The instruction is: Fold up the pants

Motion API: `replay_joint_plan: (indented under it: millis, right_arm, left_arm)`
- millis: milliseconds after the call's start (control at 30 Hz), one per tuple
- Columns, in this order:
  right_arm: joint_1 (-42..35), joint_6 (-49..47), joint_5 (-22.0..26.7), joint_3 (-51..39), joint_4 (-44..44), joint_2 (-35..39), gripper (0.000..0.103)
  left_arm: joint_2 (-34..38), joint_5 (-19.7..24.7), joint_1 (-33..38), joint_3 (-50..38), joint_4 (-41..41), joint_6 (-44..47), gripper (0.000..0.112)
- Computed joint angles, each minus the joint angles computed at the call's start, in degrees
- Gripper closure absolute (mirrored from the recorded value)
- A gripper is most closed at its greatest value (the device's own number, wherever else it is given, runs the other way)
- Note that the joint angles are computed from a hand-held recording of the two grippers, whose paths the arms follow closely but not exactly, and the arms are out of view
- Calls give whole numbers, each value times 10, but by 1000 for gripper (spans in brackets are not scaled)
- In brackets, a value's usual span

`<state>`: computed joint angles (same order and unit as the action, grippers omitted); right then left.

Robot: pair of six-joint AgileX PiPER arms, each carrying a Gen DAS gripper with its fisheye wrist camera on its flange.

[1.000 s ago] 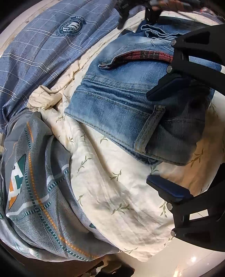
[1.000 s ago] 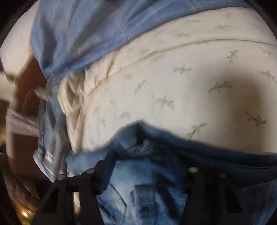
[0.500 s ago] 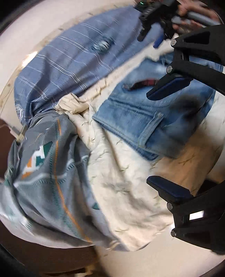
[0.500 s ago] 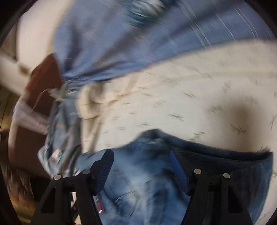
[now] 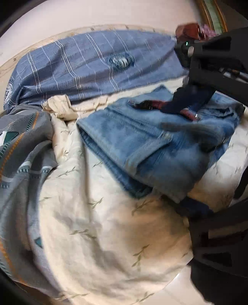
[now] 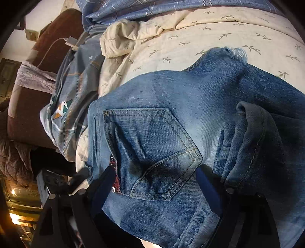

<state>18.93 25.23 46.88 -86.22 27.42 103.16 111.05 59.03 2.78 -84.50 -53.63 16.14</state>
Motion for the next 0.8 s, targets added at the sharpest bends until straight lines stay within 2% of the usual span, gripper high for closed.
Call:
replay_joint_plan:
  millis: [33,133,200,267,333,400,467,500,567,633,700,800]
  right_arm:
    - [2,0,-4,3,-2,-1,14]
    - [15,4,-13,6,-21,-3,11]
    - [25,21,-11,-1,-46,-1,10]
    - [34,33,-6,-14,-71,4,7]
    - [31,18,-6,-11,-68,-1,2]
    - [10,-22,-39,29,-6,-24,2]
    - [-28,-75,-106,130,91,-102,5]
    - [-40,-85,-145,182,107,-152,5]
    - [-63,-50,-192,273,71,-257,5]
    - [-99,9,-199,352,16,-362,5]
    - [-152,39,-178,416,-17,-465,5]
    - [-299,-29,-105,488,32,-607,5]
  left_arm:
    - [6,-2,-2,-11,24,-15,67]
    - [-2,-7,-6,-8,40,-12,74]
    - [-25,-32,-20,3,65,-18,77]
    - [-62,-79,-54,13,121,-23,81]
    - [-120,-150,-111,39,201,-20,82]
    - [-161,-189,-159,47,261,-18,83]
    - [-186,-204,-202,36,320,-18,85]
    - [-199,-213,-230,32,354,-17,85]
    - [-220,-230,-281,32,411,-14,85]
    - [-237,-245,-356,37,490,-23,86]
    - [-224,-247,-418,21,563,-41,86]
    - [-206,-231,-521,21,658,-38,87]
